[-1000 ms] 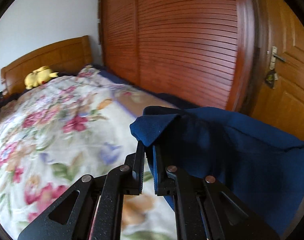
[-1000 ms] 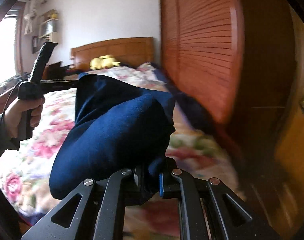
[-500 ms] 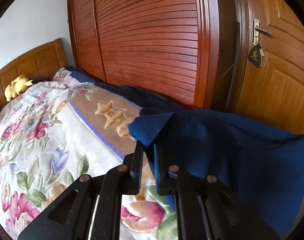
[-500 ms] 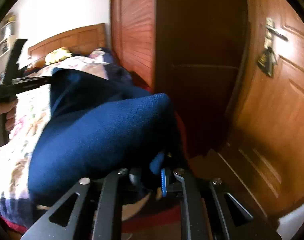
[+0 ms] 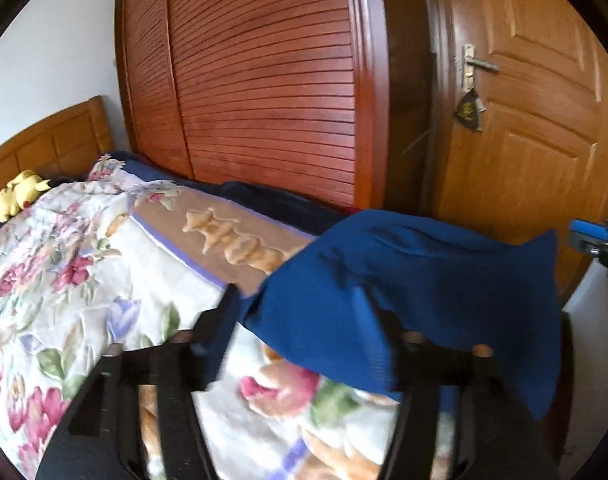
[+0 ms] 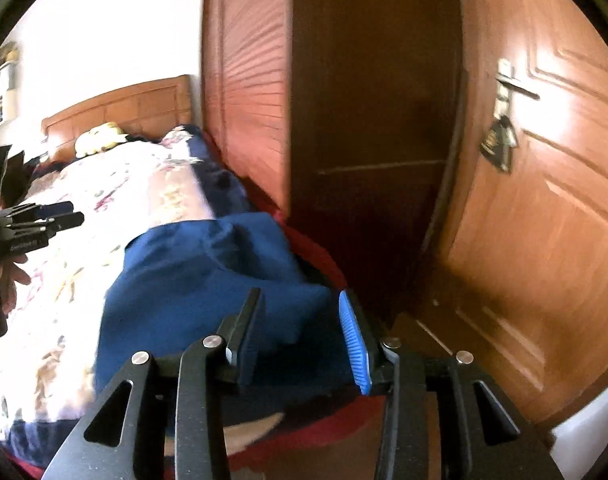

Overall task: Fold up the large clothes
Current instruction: 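Carry the blazer bundle with both grippers toward the bed corner by the wardrobe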

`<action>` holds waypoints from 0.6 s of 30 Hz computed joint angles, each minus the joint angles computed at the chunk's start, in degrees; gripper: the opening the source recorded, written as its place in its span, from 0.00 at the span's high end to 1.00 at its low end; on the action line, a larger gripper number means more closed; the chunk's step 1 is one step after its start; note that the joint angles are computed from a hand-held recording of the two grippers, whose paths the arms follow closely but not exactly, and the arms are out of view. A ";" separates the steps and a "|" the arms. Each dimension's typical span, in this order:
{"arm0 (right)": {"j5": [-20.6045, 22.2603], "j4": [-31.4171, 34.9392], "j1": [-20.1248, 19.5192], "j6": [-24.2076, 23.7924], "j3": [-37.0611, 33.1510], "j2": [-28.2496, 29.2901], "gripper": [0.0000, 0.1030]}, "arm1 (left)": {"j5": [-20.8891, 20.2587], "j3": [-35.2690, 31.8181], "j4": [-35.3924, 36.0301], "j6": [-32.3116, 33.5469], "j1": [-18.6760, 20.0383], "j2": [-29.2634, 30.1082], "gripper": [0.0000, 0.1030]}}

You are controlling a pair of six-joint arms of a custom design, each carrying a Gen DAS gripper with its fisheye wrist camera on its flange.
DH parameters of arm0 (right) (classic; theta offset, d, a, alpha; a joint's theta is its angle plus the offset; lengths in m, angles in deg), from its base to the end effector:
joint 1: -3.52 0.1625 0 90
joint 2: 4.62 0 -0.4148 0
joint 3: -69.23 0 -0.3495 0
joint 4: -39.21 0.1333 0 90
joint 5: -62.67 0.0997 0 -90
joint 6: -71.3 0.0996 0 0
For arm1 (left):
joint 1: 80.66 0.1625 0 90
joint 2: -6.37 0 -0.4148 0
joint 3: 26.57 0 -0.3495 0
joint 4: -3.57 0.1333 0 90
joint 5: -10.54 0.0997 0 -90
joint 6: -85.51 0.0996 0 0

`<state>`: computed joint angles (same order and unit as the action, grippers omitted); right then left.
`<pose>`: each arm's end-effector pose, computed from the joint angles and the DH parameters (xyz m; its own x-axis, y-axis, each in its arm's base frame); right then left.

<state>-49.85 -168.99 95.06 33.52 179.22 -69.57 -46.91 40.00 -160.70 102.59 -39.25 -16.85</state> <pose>0.1096 -0.5368 0.3597 -0.7329 0.0926 0.6741 -0.5779 0.4382 -0.6885 -0.4494 -0.6455 0.0653 -0.5422 0.5962 -0.5921 0.8397 0.4104 -0.3556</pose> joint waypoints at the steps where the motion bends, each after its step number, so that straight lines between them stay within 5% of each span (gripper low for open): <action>1: -0.19 1.06 0.90 0.09 -0.61 0.62 0.61 | -0.31 1.49 -0.89 0.11 -0.13 -0.83 0.23; 8: -0.87 6.43 1.56 -1.51 -4.52 4.63 0.60 | -0.57 11.13 -2.43 -0.21 -0.88 -7.24 0.18; 14: -6.58 8.62 -1.47 -2.36 -6.97 7.33 0.55 | 0.24 18.31 -5.00 -2.73 -0.69 -11.86 0.18; 18: -2.09 11.35 -4.58 -0.02 -5.59 4.90 0.54 | 0.98 23.51 -6.56 -4.17 -0.36 -15.20 0.18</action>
<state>-51.94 -157.64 90.48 33.50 173.62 -64.67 -45.92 63.51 -167.27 98.42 -39.61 -32.04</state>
